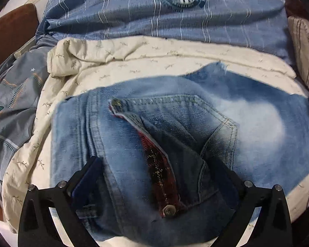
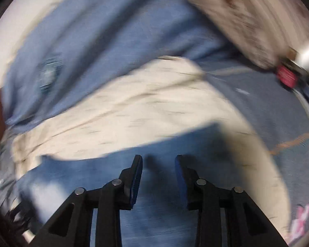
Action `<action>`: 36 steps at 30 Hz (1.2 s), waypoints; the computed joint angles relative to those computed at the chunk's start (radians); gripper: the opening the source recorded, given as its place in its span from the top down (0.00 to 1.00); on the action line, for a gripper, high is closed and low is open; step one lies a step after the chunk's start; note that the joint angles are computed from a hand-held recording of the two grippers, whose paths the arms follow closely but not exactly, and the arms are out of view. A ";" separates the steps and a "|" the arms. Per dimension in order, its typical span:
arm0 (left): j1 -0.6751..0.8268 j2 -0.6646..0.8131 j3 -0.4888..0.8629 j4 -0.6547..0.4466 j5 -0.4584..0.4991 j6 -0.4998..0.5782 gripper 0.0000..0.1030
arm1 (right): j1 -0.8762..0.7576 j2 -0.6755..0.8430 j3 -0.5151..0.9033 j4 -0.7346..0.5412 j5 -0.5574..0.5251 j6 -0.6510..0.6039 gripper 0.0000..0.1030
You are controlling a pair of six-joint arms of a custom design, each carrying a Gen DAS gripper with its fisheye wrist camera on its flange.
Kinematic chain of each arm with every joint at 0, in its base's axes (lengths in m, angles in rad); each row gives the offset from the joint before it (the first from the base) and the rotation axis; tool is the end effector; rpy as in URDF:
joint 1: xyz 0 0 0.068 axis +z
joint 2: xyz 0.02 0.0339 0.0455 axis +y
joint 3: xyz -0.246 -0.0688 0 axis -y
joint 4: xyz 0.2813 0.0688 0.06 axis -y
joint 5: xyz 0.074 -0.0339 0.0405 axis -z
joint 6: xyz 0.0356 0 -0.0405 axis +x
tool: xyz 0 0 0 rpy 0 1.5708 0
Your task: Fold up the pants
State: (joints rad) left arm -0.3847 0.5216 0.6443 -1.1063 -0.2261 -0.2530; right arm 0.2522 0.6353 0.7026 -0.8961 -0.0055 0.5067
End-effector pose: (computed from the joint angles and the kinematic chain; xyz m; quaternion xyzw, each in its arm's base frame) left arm 0.1316 -0.0447 0.2396 0.0300 0.9512 0.0124 0.3069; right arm 0.1672 0.0433 0.2575 0.1173 0.9246 0.1367 0.3358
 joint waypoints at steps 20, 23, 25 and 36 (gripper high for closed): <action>0.230 -0.119 -0.049 -0.021 0.026 0.192 0.00 | 0.619 1.095 0.740 0.165 0.202 0.074 0.80; 0.320 -0.130 -0.075 -0.012 0.120 0.234 0.00 | 0.603 1.133 0.753 0.185 0.204 0.094 0.79; 0.325 -0.122 -0.072 -0.015 0.126 0.240 0.00 | 0.600 1.142 0.761 0.181 0.199 0.100 0.79; 0.252 -0.198 0.097 -0.119 0.098 0.190 0.00 | 0.569 0.411 0.208 0.263 0.155 0.291 0.77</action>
State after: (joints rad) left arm -0.1328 0.3241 0.7409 -1.2255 -0.1279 -0.0625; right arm 0.8213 1.0465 0.9102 -0.6335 0.1499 0.7981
